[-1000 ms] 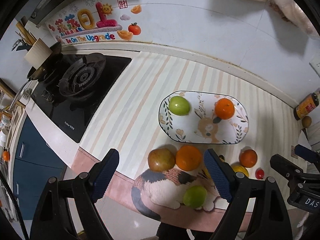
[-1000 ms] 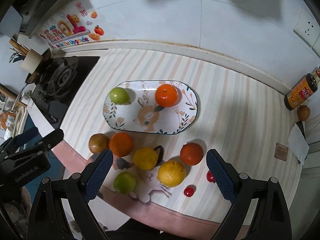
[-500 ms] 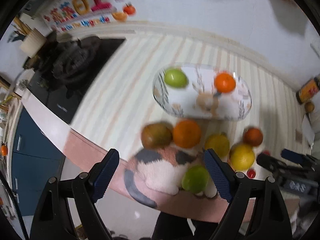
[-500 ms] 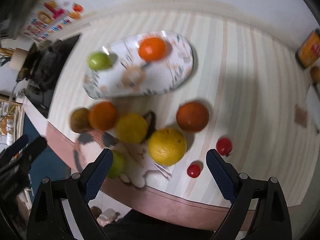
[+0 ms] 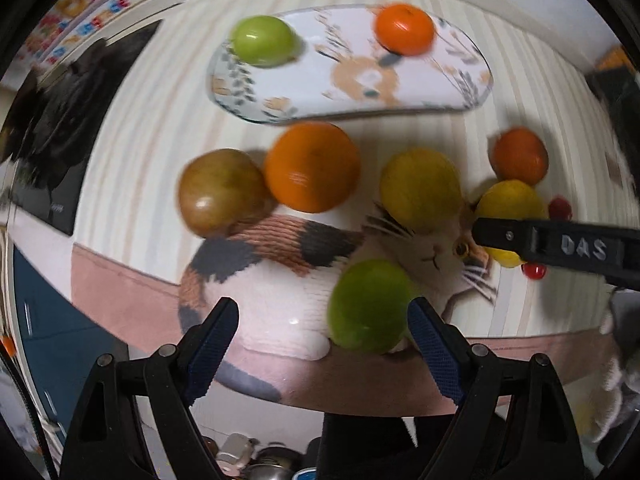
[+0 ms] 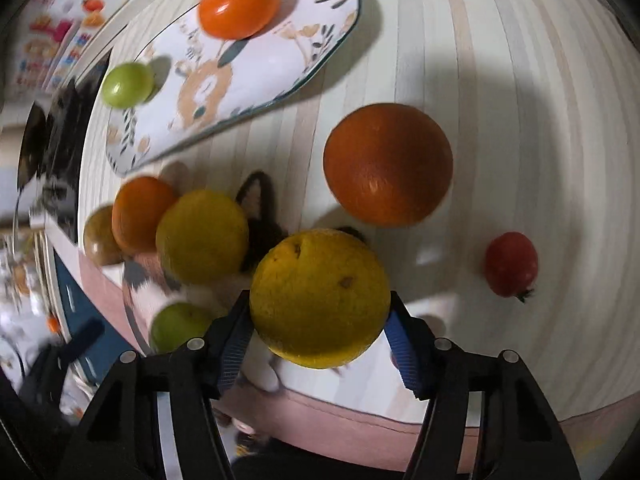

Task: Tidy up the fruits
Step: 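Grasp a second green apple with the left tool while the right tool grasps a lemon, then place the green apple and lemon on the floral plate and release both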

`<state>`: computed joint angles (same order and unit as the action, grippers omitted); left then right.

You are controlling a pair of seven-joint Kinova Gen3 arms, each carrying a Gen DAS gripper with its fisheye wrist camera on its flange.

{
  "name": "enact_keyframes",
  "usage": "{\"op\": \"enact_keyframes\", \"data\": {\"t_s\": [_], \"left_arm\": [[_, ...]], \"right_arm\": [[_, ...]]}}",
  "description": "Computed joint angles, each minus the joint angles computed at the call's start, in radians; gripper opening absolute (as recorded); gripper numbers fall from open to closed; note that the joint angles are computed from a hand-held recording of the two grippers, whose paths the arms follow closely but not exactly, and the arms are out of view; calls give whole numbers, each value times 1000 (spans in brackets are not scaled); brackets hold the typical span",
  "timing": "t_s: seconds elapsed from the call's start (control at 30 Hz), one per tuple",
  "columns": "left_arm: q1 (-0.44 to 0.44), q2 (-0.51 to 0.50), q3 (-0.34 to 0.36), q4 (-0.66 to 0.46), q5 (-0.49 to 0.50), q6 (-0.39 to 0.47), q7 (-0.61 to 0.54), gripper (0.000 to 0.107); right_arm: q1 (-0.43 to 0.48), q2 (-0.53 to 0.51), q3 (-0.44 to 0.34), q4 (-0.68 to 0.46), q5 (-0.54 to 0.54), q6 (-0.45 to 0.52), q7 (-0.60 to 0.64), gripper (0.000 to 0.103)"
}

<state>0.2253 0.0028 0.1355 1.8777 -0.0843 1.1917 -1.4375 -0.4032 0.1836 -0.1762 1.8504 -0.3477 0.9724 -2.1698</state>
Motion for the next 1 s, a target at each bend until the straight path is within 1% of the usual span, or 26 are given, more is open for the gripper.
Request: {"op": "enact_keyframes", "data": {"t_s": [0.07,0.13,0.17,0.2,0.23,0.27,0.3,0.33,0.37,0.47,0.6,0.77,0.9,1.0], "left_arm": [[11,19,10,3,-5,-9,-18,86],[17,53,12,1,8,-14,-57,86],[16,70,10,-2,21,-13,-75,77],[14,87,1,-6,41,-10,-100,69],[-4,97,-4,-10,77,-8,-133,66],[-28,108,2,-17,109,-1,-154,58],[-34,116,0,-26,125,9,-159,54],[-21,115,-18,-26,124,10,-160,54],[-15,113,-17,-25,114,7,-148,54],[-28,107,-28,-20,129,3,-126,53],[-61,81,-51,4,143,-13,-93,53],[-99,62,-64,6,165,-4,-78,53],[-142,25,-83,-50,214,39,-129,53],[-172,12,-95,-154,267,86,-170,53]], "right_arm": [[5,-7,-5,4,-8,31,26,66],[3,-23,-3,15,0,39,30,66],[2,-26,-1,16,6,42,26,66],[4,-31,2,20,5,39,26,66],[7,-30,2,21,0,39,33,66],[12,-27,3,21,-9,42,45,66],[12,-24,2,18,-10,43,50,66],[14,-18,3,11,-9,51,59,66],[12,-14,2,7,-7,52,62,66],[17,2,2,0,-11,55,89,66],[17,14,5,-8,-13,53,90,66],[28,3,7,4,-34,41,97,66],[47,-40,15,-15,-50,51,112,66],[60,-64,26,-63,-44,61,108,66]]}}
